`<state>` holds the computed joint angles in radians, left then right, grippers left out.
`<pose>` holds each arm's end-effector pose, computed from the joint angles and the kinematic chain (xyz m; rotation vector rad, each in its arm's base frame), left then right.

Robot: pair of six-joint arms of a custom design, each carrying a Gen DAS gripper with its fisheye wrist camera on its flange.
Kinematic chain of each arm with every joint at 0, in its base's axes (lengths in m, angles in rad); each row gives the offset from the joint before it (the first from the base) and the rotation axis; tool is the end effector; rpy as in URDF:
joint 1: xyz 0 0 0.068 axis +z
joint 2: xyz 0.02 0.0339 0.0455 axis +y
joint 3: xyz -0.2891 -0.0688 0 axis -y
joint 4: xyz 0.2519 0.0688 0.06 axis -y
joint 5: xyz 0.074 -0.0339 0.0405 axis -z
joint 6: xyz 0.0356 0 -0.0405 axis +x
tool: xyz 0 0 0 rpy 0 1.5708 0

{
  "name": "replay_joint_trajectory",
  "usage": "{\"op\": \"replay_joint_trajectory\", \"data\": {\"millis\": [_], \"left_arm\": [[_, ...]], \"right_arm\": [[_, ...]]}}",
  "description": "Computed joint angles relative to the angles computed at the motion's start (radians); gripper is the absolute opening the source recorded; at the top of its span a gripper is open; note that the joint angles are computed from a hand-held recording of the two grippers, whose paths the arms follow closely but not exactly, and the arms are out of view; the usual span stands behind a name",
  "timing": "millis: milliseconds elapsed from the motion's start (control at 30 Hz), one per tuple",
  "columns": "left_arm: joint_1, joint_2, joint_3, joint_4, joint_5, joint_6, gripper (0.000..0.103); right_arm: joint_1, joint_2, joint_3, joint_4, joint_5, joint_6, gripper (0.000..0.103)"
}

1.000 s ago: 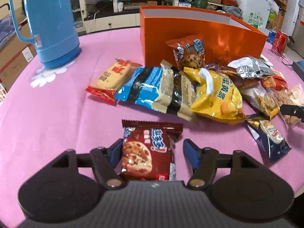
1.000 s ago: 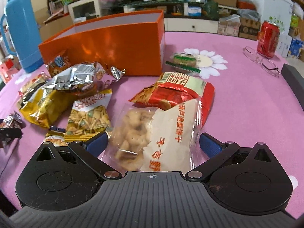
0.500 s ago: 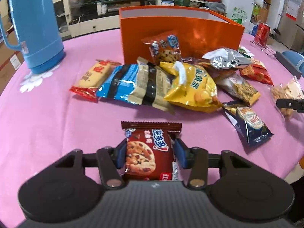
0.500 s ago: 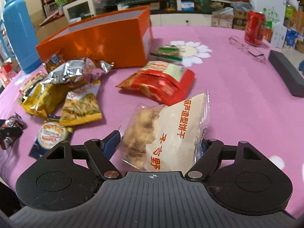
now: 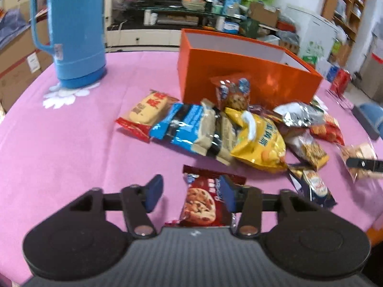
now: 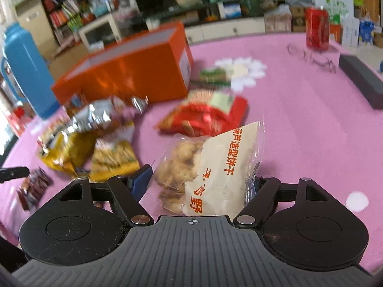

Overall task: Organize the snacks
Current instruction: 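Grasp the white bread bag with the right gripper while the left lifts the cookie packet, then carry both held snacks up over the orange box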

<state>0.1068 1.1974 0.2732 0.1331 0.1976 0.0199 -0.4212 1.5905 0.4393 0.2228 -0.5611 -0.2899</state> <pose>0.1904 0.0134 0.1403 -0.0064 2.3488 -0.1711 0.2318 -0.0831 0.1136 -0.0701 2.3425 0.3600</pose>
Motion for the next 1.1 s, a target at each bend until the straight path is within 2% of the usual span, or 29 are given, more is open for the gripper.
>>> {"op": "replay_joint_trajectory", "data": {"millis": [33, 167, 267, 333, 367, 400, 467, 533, 633, 733, 833, 933, 1033, 1100], "left_arm": [[-0.009, 0.001, -0.005, 0.004, 0.001, 0.012, 0.065], [-0.129, 0.09, 0.009, 0.028, -0.143, 0.029, 0.065], [-0.175, 0.128, 0.005, 0.048, -0.182, 0.05, 0.065], [-0.198, 0.123, -0.016, 0.084, -0.212, 0.056, 0.064], [-0.189, 0.124, -0.015, 0.082, -0.199, 0.057, 0.054], [-0.171, 0.12, -0.008, 0.067, -0.173, 0.045, 0.053], [-0.159, 0.098, -0.006, 0.05, -0.183, 0.014, 0.051], [-0.129, 0.019, -0.014, 0.012, -0.164, -0.002, 0.051], [-0.032, -0.148, 0.012, -0.133, -0.041, -0.03, 0.051], [-0.008, -0.196, 0.088, -0.186, -0.001, -0.039, 0.051], [-0.034, -0.09, 0.219, -0.138, 0.0, -0.078, 0.051], [-0.08, 0.079, 0.354, -0.033, -0.034, -0.135, 0.051], [-0.126, 0.268, 0.485, 0.064, -0.066, -0.197, 0.051], [-0.152, 0.391, 0.584, 0.084, -0.098, -0.211, 0.051]], "right_arm": [[0.002, 0.004, 0.0, 0.002, 0.004, -0.003, 0.065], [0.007, 0.025, 0.012, -0.001, 0.021, 0.013, 0.073], [0.023, 0.027, 0.011, -0.002, 0.03, -0.001, 0.084], [0.039, 0.028, 0.003, 0.013, 0.049, -0.012, 0.085], [0.05, 0.027, -0.007, 0.034, 0.067, -0.019, 0.082], [0.058, 0.024, -0.018, 0.056, 0.088, -0.028, 0.069], [0.063, 0.011, -0.029, 0.071, 0.104, -0.054, 0.063], [0.029, -0.004, -0.029, 0.048, 0.051, -0.056, 0.062], [-0.04, -0.074, -0.038, 0.022, -0.046, -0.042, 0.062], [-0.09, -0.148, -0.002, -0.056, -0.165, 0.009, 0.062], [-0.027, -0.179, 0.083, -0.07, -0.184, 0.096, 0.062], [0.098, -0.142, 0.193, 0.014, -0.106, 0.196, 0.062], [0.218, -0.01, 0.336, 0.111, -0.027, 0.297, 0.062], [0.284, 0.089, 0.416, 0.163, 0.027, 0.346, 0.062]]}}
